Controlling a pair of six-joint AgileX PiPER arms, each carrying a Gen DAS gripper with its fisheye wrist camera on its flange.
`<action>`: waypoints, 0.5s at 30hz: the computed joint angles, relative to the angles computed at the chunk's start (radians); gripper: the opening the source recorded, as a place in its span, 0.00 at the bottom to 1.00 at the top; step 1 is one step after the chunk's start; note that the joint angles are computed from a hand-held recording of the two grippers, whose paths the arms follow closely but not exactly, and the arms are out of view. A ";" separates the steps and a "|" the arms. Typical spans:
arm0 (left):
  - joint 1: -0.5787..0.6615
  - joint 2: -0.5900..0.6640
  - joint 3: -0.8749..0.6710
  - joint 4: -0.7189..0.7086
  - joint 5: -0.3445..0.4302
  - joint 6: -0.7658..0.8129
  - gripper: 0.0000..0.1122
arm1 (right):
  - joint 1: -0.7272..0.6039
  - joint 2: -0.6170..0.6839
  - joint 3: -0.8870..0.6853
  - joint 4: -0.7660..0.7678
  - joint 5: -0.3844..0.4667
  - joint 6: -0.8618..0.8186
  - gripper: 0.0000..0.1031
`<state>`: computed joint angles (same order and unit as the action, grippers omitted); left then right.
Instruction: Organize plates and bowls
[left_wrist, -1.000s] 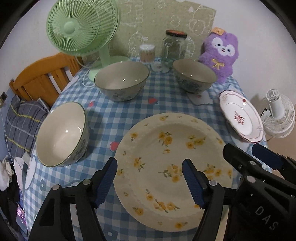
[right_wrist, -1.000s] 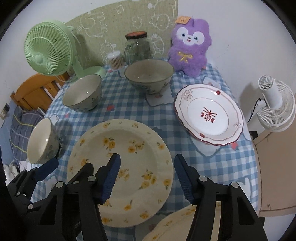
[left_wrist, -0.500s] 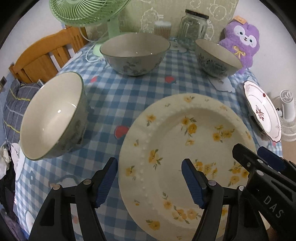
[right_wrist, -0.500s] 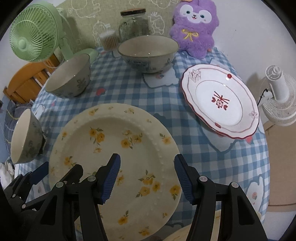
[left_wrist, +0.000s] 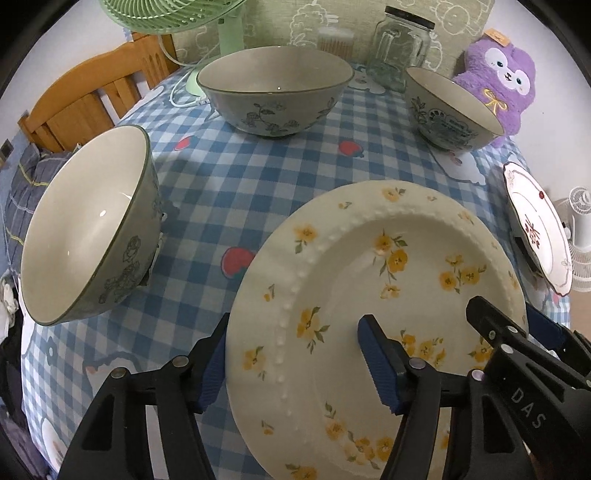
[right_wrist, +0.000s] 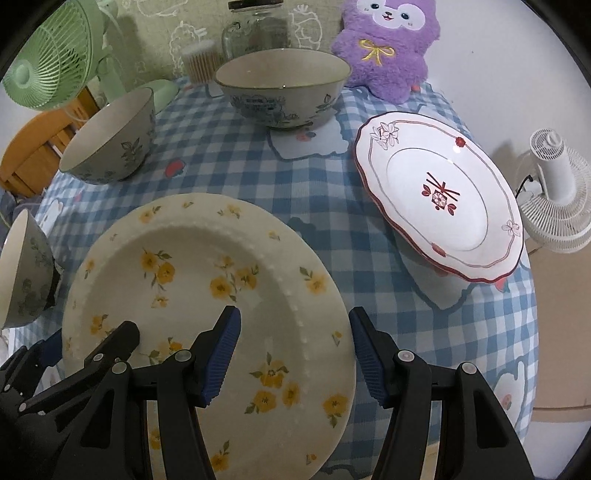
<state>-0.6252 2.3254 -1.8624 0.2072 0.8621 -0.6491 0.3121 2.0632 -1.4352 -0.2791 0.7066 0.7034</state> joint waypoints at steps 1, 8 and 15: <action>-0.002 -0.003 0.009 0.008 -0.008 -0.004 0.61 | 0.000 0.007 -0.008 0.000 0.004 -0.004 0.62; 0.004 0.007 -0.011 -0.008 0.004 0.025 0.62 | -0.002 0.028 -0.039 0.005 0.020 -0.020 0.62; 0.003 0.012 -0.021 -0.009 0.011 0.048 0.61 | 0.000 0.030 -0.049 0.015 0.043 -0.034 0.62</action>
